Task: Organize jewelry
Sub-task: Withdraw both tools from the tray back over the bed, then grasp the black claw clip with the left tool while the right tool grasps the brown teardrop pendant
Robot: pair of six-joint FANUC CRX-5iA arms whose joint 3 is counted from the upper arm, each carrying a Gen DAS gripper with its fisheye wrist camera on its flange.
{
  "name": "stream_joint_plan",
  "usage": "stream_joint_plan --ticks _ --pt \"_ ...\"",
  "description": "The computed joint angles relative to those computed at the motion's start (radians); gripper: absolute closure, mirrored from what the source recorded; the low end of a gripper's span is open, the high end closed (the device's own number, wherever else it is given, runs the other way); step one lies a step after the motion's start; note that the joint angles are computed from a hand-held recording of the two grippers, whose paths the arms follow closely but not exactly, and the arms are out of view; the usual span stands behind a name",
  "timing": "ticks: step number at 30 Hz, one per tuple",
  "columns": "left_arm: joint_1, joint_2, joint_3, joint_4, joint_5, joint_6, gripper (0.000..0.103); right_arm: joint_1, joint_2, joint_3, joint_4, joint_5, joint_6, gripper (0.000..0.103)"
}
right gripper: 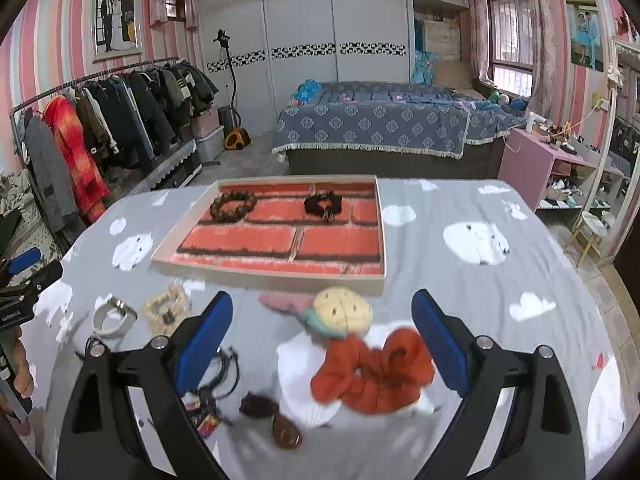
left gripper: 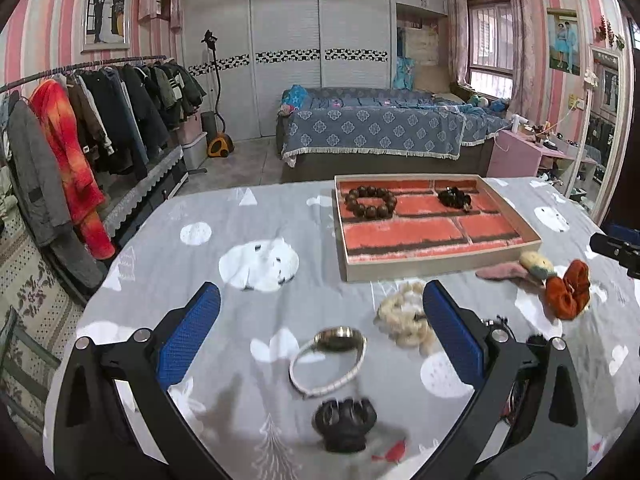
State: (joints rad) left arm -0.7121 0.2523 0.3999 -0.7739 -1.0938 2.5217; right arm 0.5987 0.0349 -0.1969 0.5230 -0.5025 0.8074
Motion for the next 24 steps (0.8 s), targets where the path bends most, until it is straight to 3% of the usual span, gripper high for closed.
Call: stream_joint_plan --ticks 15,20,24 --pt "-0.047 -0.031 -0.139 0.011 0.025 0.084 0.005 0.085 -0.023 -0.186 0.252 -0.040 -0.288 0.014" --pt "-0.054 -0.015 -0.135 0.008 0.022 0.076 0.005 0.095 0.020 -0.156 0.223 -0.075 -0.238 0.023" --pt "-0.036 -0.011 -0.147 0.054 0.045 0.055 0.005 0.099 0.052 -0.115 0.132 -0.092 -0.160 0.028"
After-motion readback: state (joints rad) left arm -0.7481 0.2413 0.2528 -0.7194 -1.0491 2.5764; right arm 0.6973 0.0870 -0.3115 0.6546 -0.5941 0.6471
